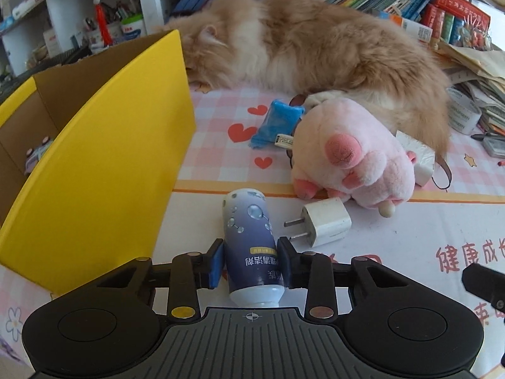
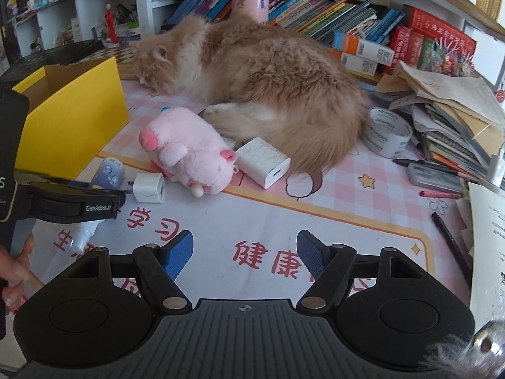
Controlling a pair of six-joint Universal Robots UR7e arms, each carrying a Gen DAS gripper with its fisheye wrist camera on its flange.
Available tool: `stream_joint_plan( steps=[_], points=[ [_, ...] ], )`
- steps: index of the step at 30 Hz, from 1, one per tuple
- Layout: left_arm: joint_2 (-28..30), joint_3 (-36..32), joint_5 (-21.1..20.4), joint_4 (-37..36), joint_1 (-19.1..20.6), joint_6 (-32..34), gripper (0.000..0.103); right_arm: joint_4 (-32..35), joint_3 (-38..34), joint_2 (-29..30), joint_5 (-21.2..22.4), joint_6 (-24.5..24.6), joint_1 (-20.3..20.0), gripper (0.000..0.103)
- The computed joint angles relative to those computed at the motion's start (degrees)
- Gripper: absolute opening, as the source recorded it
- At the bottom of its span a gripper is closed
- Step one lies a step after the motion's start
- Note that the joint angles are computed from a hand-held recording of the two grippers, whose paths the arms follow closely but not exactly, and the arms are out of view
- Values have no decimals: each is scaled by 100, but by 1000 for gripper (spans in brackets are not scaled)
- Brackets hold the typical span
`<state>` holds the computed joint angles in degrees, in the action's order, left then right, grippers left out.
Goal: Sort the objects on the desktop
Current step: 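Lower the left tool onto the blue-and-white bottle and close on it, then close the right tool on the white charger plug while the left tool holds the bottle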
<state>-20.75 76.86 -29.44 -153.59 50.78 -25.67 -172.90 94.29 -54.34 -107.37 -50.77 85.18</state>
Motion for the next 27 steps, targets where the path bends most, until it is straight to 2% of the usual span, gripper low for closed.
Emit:
stream_joint_plan(
  steps=[4, 7, 13, 21, 23, 27],
  points=[
    [-135, 139, -262, -132, 18, 53, 31, 191, -45, 25, 46, -40, 15, 70],
    [-299, 414, -268, -449, -50, 82, 31, 346, -99, 62, 81, -34, 31, 70],
    [-737, 1001, -537, -984, -211, 107, 31, 743, -240, 178, 136, -4, 90, 70],
    [-1098, 1588, -392, -1377, -517, 87, 31, 741, -416, 463, 215, 75, 163, 66],
    [-1162, 1722, -306, -1543, -600, 198, 31, 705, -448, 543, 276, 92, 174, 62],
    [-1253, 1897, -173, -1773, -733, 484, 31, 496, -480, 730, 352, 47, 193, 62]
  ],
)
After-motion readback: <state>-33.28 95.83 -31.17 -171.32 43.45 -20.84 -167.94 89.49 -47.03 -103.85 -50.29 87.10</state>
